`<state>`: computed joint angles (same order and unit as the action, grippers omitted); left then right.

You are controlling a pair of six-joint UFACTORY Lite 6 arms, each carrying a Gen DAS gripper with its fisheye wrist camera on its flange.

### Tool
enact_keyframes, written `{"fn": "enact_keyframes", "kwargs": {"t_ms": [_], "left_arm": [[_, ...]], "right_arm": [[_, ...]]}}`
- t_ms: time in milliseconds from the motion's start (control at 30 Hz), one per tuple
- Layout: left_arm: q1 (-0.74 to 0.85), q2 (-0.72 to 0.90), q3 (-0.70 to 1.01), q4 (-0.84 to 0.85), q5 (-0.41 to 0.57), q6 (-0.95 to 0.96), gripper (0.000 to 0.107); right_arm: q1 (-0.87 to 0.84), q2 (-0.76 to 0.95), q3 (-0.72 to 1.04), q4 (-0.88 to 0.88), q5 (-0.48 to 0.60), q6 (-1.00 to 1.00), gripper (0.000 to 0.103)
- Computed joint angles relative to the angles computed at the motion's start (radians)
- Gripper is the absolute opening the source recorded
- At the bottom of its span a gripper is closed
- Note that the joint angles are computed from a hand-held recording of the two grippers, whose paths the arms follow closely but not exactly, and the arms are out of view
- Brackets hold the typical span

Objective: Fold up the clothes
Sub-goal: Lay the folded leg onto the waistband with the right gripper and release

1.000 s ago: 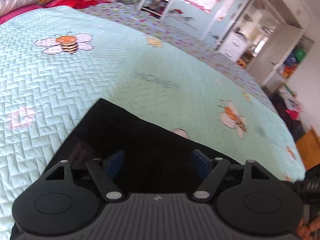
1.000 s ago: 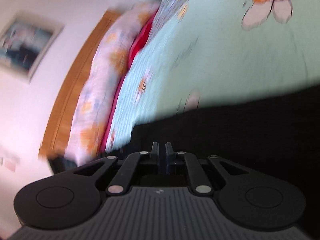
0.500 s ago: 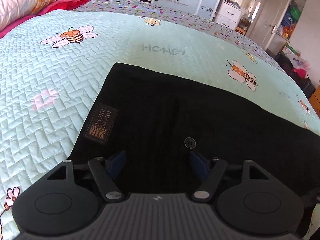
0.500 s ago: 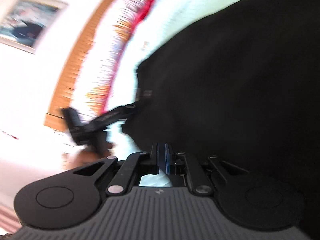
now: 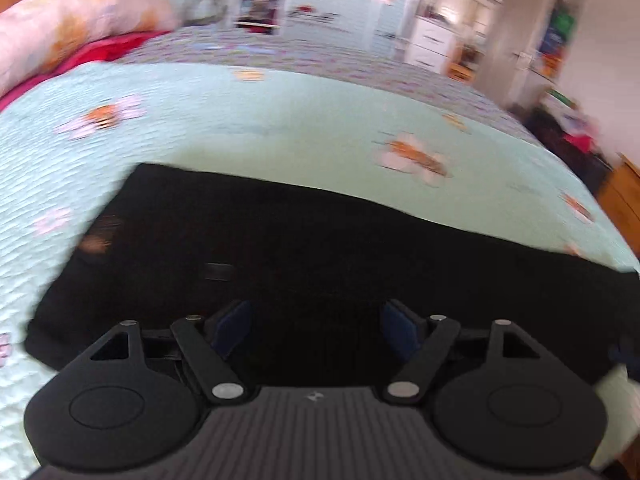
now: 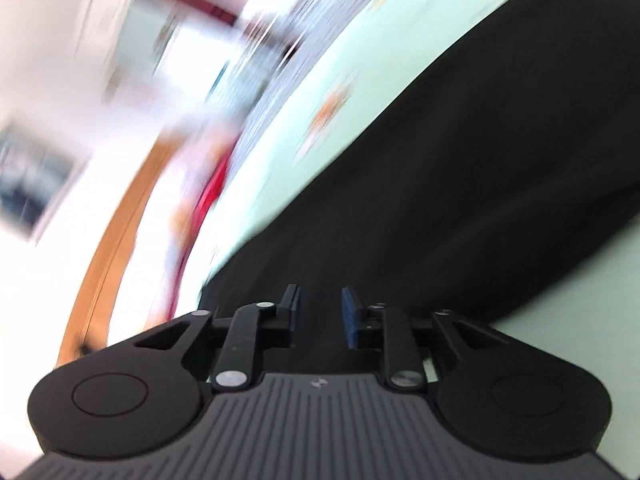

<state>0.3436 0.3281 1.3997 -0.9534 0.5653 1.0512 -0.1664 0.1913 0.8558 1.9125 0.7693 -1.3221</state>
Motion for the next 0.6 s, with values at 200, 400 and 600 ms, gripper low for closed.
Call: {"fn": "enact_keyframes", "kwargs": {"t_ms": [200,400,600], "left_arm": [[-0.306,-0.010,-0.054,-0.083,0.042,-0.020,0.080],[-0.560,0.175,0.110,-0.218,0.001,-0.143,0.080],[-0.724,0.331,0.295,-0.188,-0.080,-0.232,0.080]], "right_arm": [[-0.494,-0.099,-0.103,-0.048,0.086,-0.067,0.031],[-0.541,0.056,0.011,0.079,0.151,-0.142,0.031],[-0.434,0.153,0.072,0.116,0.111,-0.175,0.031]]}}
